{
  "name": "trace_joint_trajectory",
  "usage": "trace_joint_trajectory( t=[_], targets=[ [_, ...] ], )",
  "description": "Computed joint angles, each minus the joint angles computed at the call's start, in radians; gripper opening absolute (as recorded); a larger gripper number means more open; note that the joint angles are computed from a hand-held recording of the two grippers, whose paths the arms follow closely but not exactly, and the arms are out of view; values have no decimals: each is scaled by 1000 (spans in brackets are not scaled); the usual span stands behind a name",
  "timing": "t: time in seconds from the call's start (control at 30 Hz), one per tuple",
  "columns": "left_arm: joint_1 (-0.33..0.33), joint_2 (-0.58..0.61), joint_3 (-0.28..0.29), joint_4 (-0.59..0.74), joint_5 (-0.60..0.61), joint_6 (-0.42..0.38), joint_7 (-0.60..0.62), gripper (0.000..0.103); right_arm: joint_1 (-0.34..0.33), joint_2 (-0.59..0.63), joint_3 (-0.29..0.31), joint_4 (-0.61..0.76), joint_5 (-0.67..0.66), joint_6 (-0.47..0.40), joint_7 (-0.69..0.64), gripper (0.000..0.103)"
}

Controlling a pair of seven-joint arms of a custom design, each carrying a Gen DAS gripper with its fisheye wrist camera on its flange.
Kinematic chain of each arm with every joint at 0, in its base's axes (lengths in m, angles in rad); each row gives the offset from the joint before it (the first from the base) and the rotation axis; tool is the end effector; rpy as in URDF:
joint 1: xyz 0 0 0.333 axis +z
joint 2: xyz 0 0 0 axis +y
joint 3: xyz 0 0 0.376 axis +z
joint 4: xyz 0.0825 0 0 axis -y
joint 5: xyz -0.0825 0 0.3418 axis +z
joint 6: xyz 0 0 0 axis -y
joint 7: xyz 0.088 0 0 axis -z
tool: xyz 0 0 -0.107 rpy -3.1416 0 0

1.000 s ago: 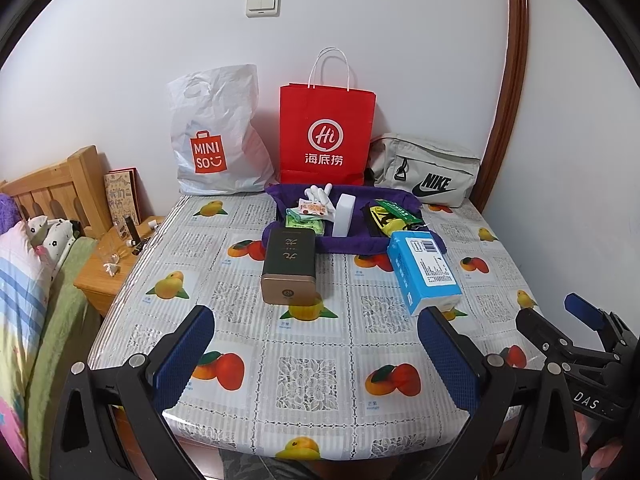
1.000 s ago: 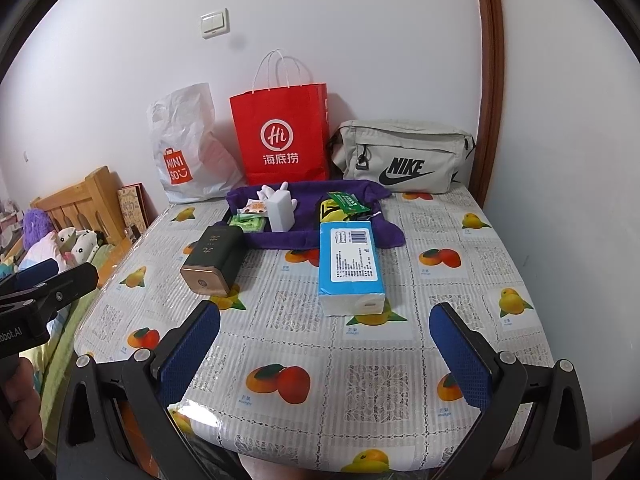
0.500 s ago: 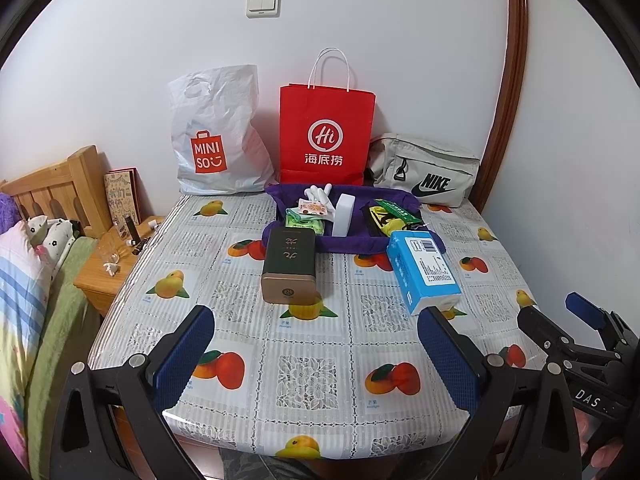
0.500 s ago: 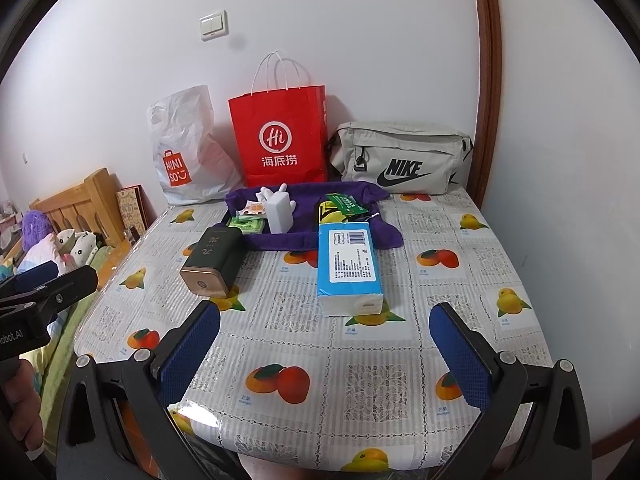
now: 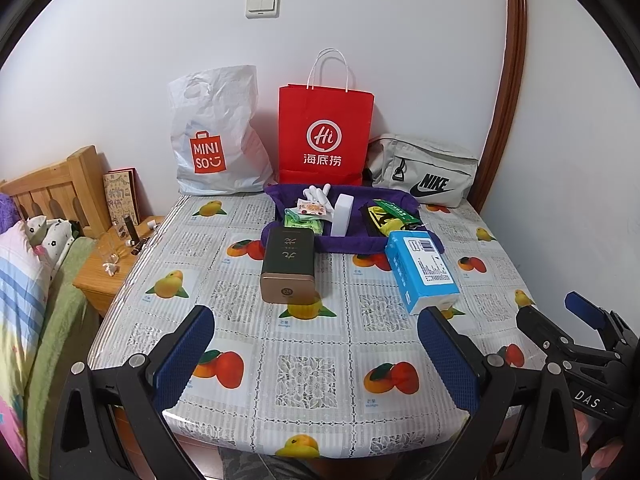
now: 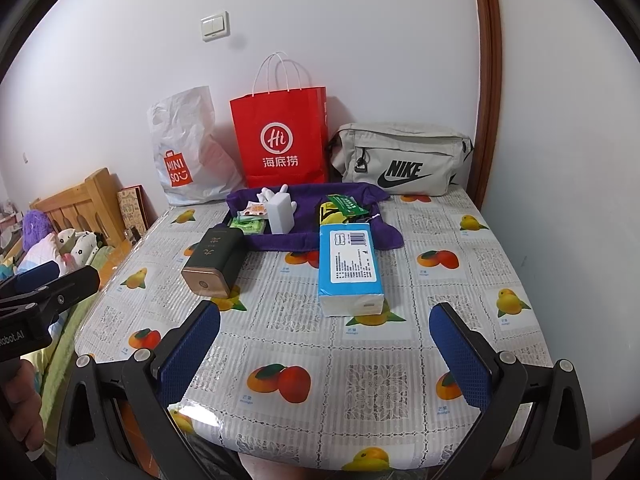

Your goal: Organize soft objects

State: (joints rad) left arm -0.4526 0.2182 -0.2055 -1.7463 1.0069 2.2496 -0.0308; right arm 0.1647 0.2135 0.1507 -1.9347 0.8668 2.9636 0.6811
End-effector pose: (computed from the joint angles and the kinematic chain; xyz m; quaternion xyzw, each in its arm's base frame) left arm 0.5191 -0.3547 0.5629 -0.7593 0.4993 -0.2570 0.3289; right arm 0.6045 0.1340 0.5359 -0.7496 0.5015 -0.1952 0.3853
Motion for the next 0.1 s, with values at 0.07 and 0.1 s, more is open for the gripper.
trace_joint_trajectory(
  t=[0.07,0.1],
  targets=[
    [-2,0,0,0,5,0,-5,103,0,0,1,0,2,2,-3,103],
    [-3,0,0,-1,11,1,-7,103,0,1,0,0,0,1,-2,103]
  ],
)
